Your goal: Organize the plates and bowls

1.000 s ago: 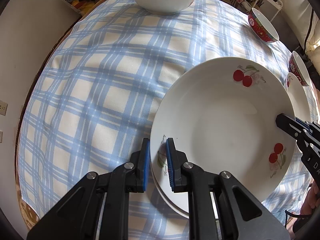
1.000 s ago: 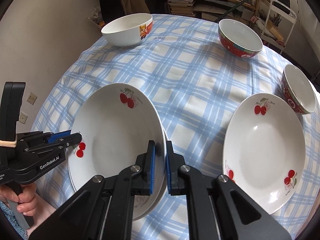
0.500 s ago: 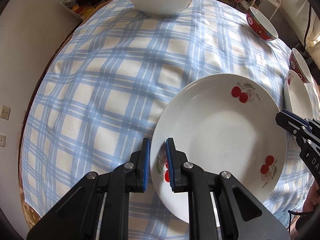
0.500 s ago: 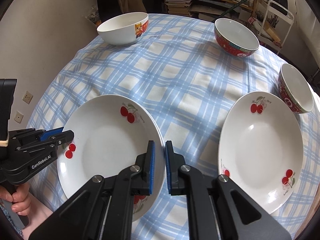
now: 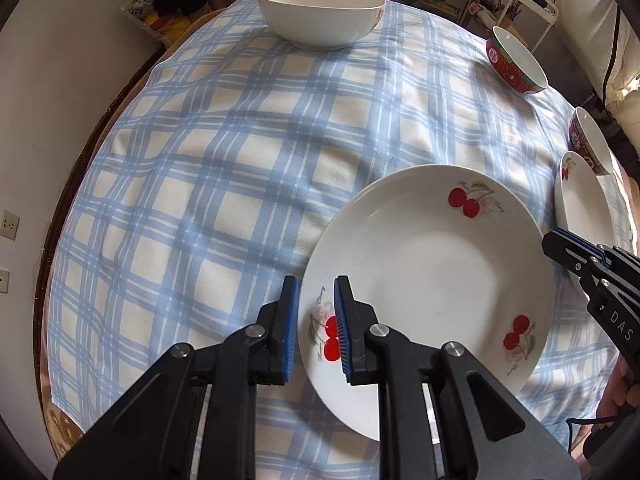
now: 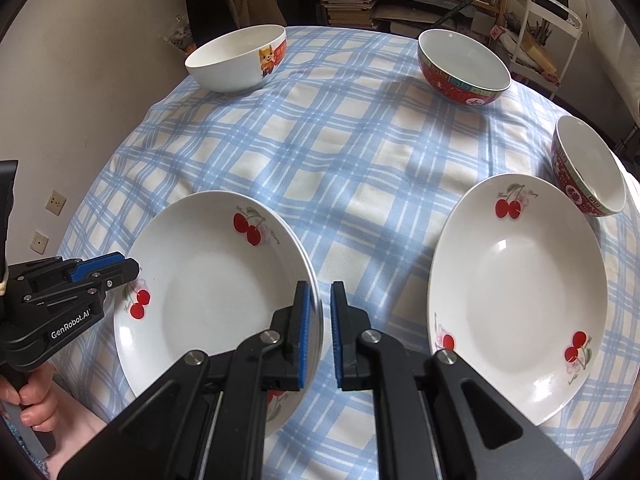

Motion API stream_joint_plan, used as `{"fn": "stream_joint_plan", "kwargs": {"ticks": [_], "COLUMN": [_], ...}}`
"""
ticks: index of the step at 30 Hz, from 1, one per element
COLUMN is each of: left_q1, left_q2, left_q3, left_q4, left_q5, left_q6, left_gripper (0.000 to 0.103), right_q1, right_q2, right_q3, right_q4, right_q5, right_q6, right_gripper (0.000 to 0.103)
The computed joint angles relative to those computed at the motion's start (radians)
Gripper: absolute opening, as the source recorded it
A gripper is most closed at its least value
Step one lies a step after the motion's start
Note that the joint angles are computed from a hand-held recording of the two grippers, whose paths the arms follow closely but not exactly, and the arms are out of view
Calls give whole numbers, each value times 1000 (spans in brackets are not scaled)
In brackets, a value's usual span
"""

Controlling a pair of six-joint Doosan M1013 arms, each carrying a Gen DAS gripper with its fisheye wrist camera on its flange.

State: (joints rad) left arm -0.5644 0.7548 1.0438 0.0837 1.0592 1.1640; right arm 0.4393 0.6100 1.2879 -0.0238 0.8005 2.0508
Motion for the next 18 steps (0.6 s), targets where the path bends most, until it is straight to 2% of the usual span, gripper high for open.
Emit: {"fn": "stream_joint_plan", "kwargs": {"ticks": [6, 7, 9, 13, 15, 16, 18], "left_q1": [-11, -14, -22, -38, -43, -47, -54], "left_q2": [6, 7, 9, 24, 34, 38, 47], "left_q3": [-43, -52, -67, -127, -162, -176, -204], "left_q4": [30, 34, 49, 37, 17, 12, 2], "left_q5": [10, 11, 5, 12, 18, 13, 2], "left_q6": [43, 45, 47, 81, 100, 105, 113], "left_gripper": [34, 37, 48, 58, 71, 74, 83], "right_q1": [-10, -12, -18, -44, -50, -53, -60], "right_q2": [-31, -37, -46, -62, -69, -75, -89], "right_q3": [8, 8, 7, 7, 7, 9, 20], "right_q4": [-84, -109, -153, -152, -191, -212, -244], "right_q5": [-8, -3, 16, 47, 69, 73, 72], "right_q6": [72, 92, 133, 150, 162, 171, 189], "right_gripper": [11, 11, 11, 14, 25, 30, 52]}}
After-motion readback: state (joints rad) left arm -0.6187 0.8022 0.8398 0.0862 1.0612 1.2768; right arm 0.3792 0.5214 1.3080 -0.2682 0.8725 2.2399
